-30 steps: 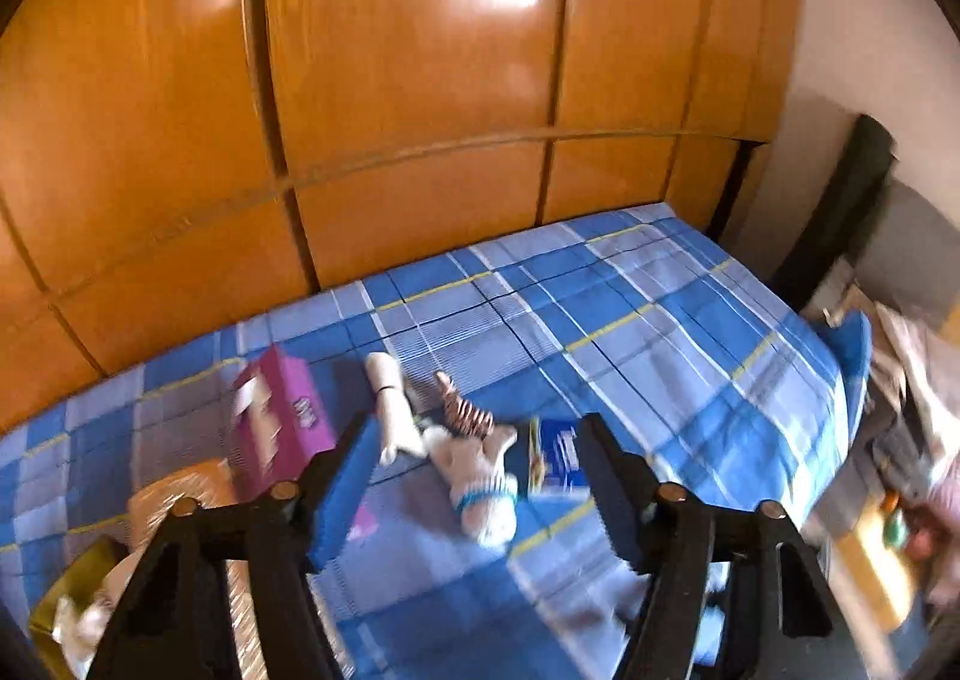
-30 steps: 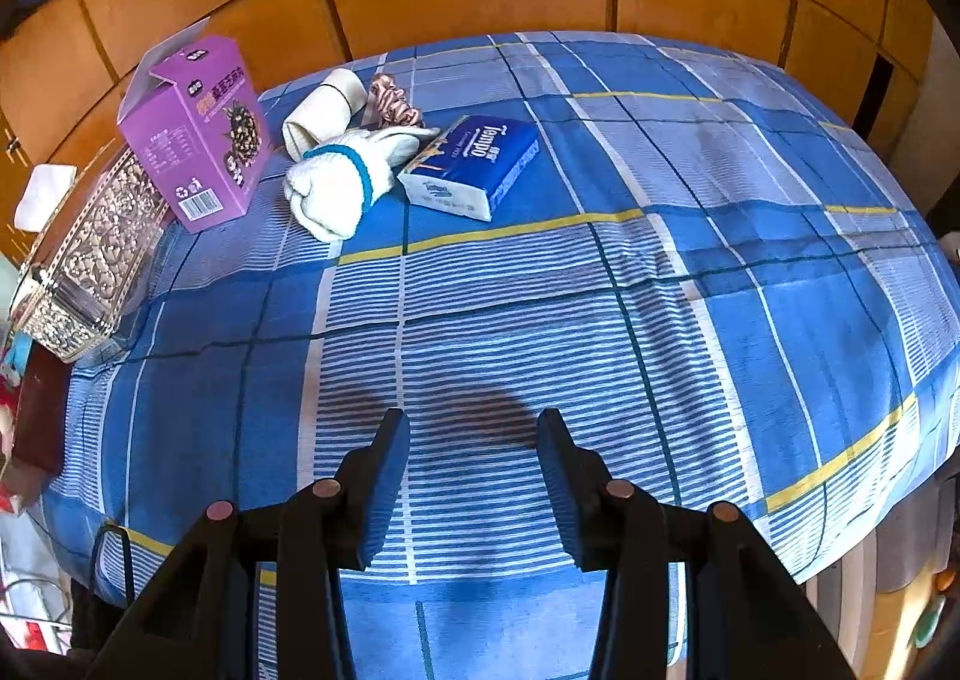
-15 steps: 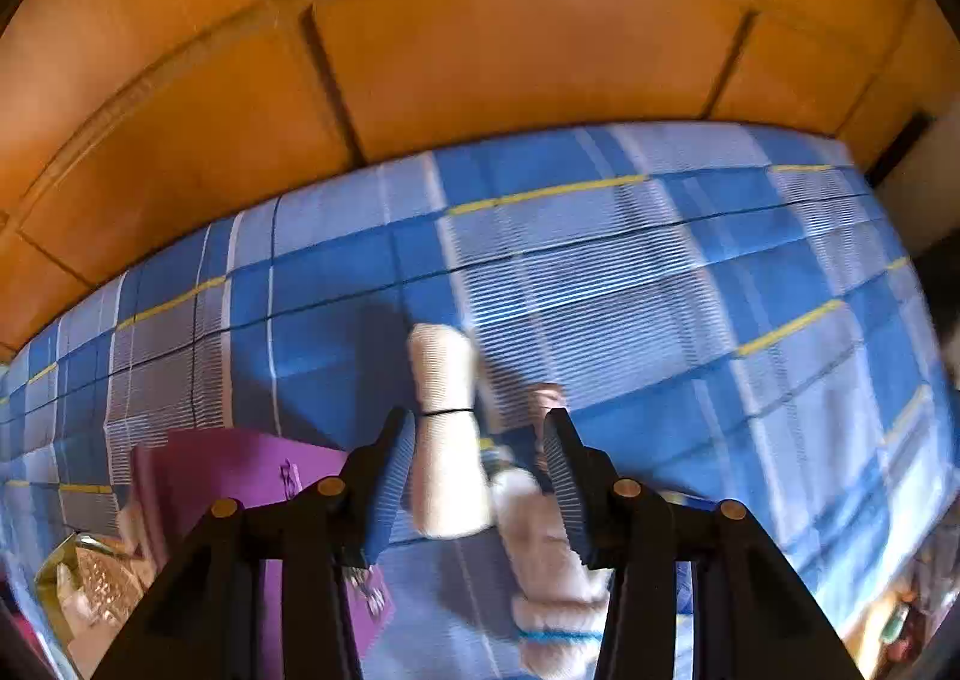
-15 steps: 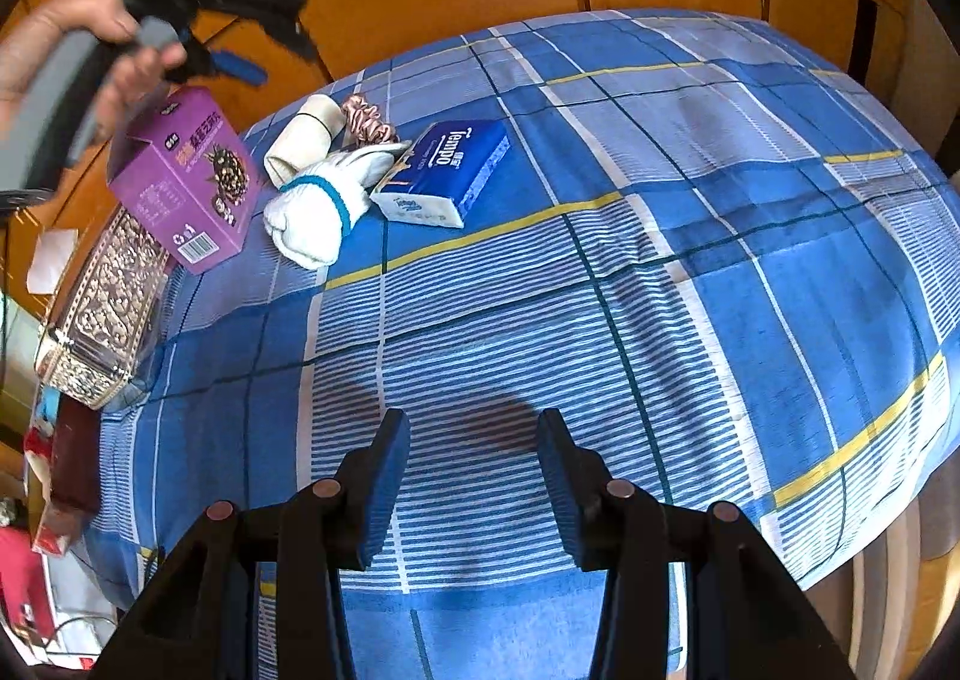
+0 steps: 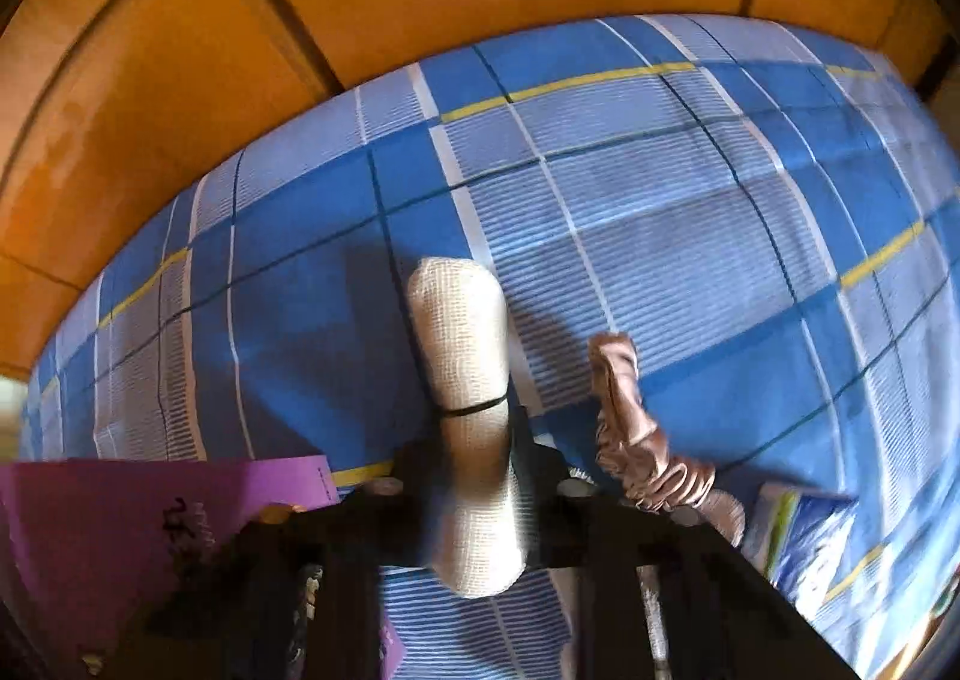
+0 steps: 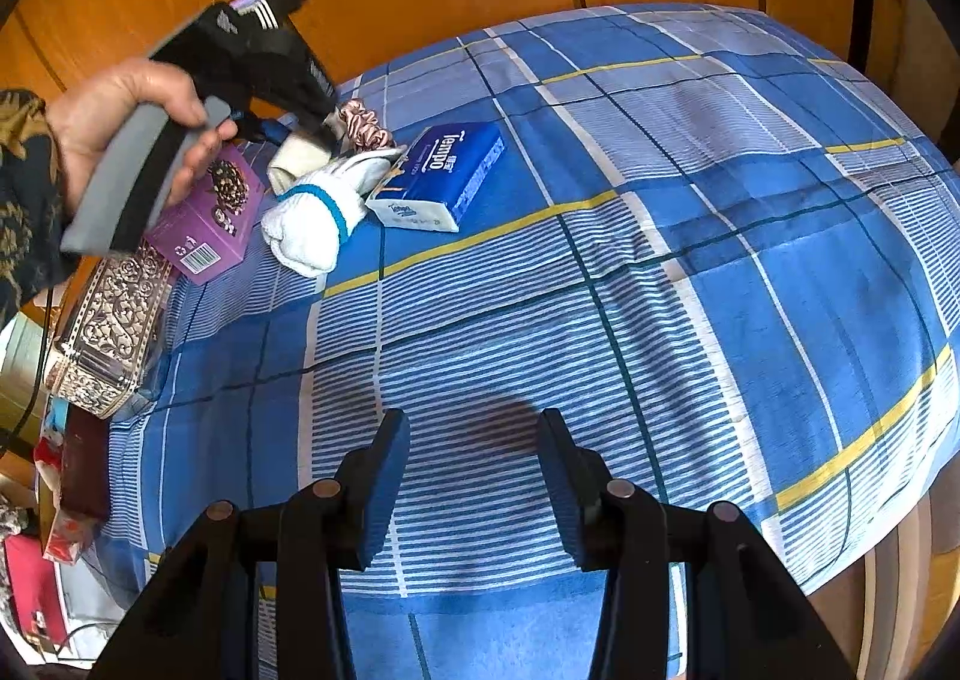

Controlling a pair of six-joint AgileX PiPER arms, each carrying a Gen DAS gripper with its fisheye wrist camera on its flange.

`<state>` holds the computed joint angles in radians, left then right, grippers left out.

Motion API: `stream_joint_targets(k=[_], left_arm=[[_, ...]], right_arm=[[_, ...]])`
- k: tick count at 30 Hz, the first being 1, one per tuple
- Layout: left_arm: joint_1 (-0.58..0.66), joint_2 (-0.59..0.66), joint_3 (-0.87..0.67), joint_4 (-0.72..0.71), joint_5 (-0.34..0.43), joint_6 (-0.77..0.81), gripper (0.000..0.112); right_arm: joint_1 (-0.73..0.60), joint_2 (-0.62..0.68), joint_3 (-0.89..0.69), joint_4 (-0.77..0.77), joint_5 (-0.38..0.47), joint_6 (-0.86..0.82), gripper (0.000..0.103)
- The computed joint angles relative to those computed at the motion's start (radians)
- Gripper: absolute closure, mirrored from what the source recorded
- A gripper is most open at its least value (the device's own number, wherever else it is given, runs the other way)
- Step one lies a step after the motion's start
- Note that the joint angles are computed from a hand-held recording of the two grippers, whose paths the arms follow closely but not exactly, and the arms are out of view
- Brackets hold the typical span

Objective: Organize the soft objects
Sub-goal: 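Grasp the cream knit roll with black band with the left tool and lift, then carry the cream roll toward the tray with left tool while right tool grasps the scrunchie-wrapped white sock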

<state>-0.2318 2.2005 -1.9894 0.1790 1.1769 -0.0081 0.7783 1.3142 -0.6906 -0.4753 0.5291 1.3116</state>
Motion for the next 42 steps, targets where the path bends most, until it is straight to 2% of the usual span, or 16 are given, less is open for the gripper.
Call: stream_joint_targets(k=[3,9,15,27,31,36,38,42], left_arm=[[0.007,-0.056,0.086,-0.03,-0.069,0.023,0.097],[0.031,-0.16,0.208,-0.091,-0.152,0.05,0.097],[0.036,-0.229,0.221,-0.157,-0.138,0.084,0.097],[0.103,-0.19,-0.015,-0.3,-0.02,0.124,0.097],[0.141,-0.224,-0.01,-0.333,-0.022,0.142,0.097],[0.187,-0.259,-0.005,-0.373,-0.018,0.175,0.097],[0.207,-0.264,-0.018,-0.39,-0.007,0.185,0.097],[0.276,-0.26,-0.076,-0.459,0.036,0.197,0.097]], right_arm=[[0.007,0.012,-0.002,-0.03,-0.002,0.022,0.059],[0.006,0.02,-0.009,-0.034,-0.002,0.021,0.059],[-0.051,0.009,-0.021,0.081,-0.025,-0.101,0.059],[-0.17,0.07,-0.149,0.186,-0.066,-0.364,0.059],[-0.248,0.151,-0.263,0.282,-0.1,-0.54,0.059],[-0.298,0.3,-0.444,0.446,-0.102,-0.765,0.059],[-0.313,0.388,-0.551,0.531,-0.075,-0.87,0.059],[-0.322,0.573,-0.789,0.572,0.039,-0.924,0.059]])
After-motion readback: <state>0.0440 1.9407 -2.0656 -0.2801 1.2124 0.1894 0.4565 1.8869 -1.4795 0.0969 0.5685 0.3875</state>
